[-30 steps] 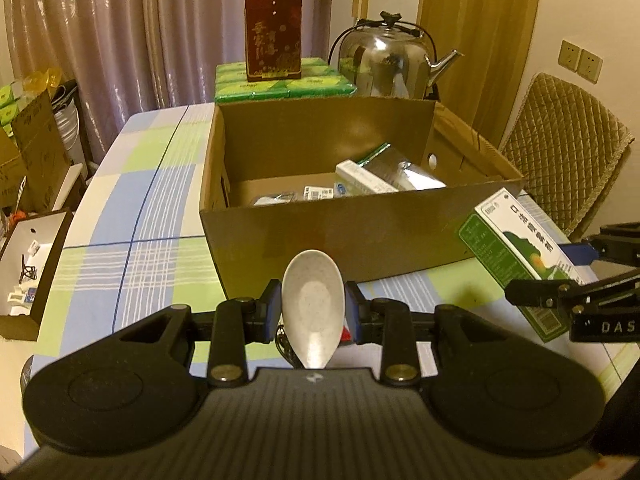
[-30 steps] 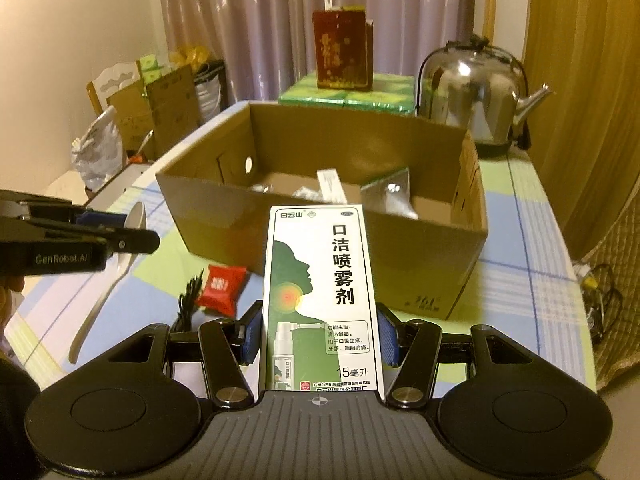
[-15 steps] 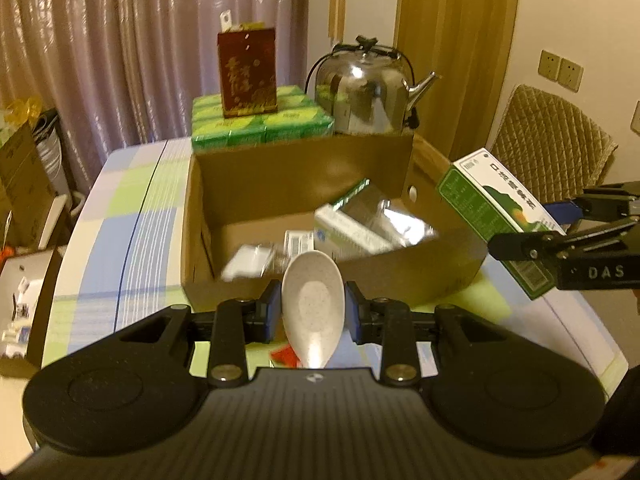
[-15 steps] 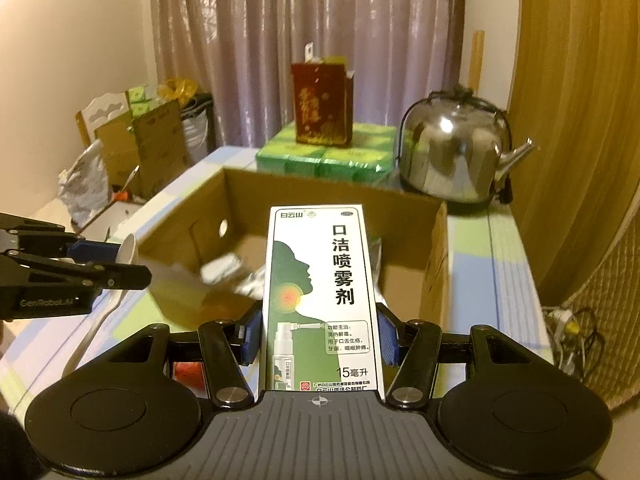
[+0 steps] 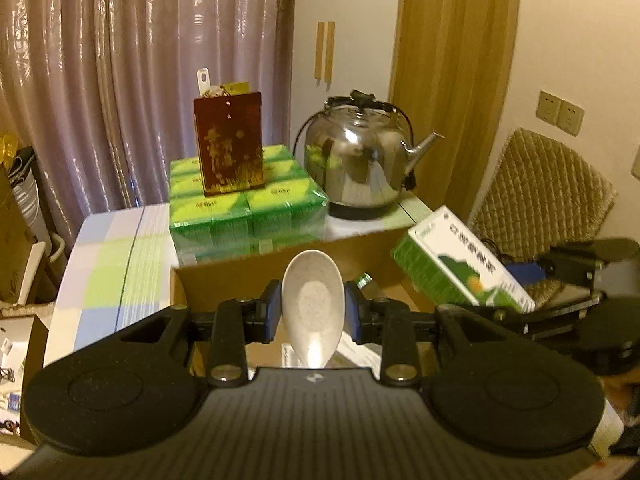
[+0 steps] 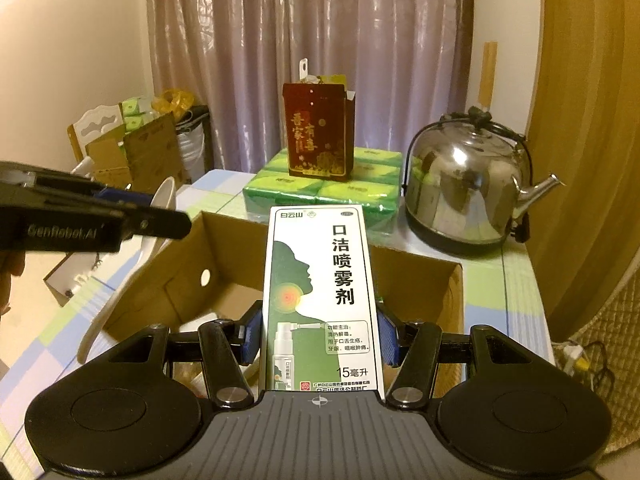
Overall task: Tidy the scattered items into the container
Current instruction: 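Open the left tool to drop the spoon while the right tool lowers the spray box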
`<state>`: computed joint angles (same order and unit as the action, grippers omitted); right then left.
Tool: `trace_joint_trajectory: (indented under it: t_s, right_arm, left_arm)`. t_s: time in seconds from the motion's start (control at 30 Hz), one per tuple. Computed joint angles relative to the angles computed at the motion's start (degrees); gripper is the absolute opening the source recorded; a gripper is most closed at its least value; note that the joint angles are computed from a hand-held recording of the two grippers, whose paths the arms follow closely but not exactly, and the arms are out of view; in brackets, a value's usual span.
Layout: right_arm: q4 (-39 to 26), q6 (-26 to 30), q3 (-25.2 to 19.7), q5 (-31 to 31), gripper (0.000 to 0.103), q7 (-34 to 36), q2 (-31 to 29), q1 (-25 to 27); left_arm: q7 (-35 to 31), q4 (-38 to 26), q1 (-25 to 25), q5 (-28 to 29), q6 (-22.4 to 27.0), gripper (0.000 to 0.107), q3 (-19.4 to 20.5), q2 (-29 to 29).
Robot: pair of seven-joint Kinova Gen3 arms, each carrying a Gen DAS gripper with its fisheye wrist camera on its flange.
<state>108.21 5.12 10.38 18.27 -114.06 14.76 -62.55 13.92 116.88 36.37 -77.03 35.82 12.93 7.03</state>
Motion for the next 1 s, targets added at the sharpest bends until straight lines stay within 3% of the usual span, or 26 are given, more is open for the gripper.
trace_joint_trajectory:
  t_s: [0.27, 0.67, 0.7, 0.73, 0.77, 1.0]
  right_arm:
    - [-4.37, 0.91, -6.97, -3.68, 0.053, 3.86, 4.61, 8.19]
    - [-4.94, 0.73, -7.94, -7.45, 0.053, 7.58, 7.09, 10.07]
    - [-4.91, 0.73, -7.99, -7.65, 0.053, 7.78, 7.14, 10.16]
    - [-4.9, 0.75, -7.87, -7.81, 0.053, 7.93, 7.16, 10.09]
    - [-4.84, 0.81, -7.59, -7.92, 0.053, 8.0, 7.11, 9.83]
    - [-4.44, 0.94, -6.29, -8.22, 0.053, 8.01, 6.86, 8.79]
  left_arm:
    - [2.35, -1.69, -2.76, -3.09, -5.38, 0.028, -3.59, 3.9]
    - [7.87, -1.95, -3.08, -7.72, -8.75, 0.028, -6.08, 8.02]
    - [7.44, -2.13, -3.08, -7.08, -8.54, 0.029, -6.06, 8.3]
    - [6.54, -2.34, -3.03, -6.09, -8.22, 0.043, -6.03, 8.51]
    - [6.57, -2.24, -2.72, -6.02, -8.04, 0.051, -6.25, 8.58]
    - [6.62, -0.44, -1.62, -5.47, -6.68, 0.05, -6.23, 7.46]
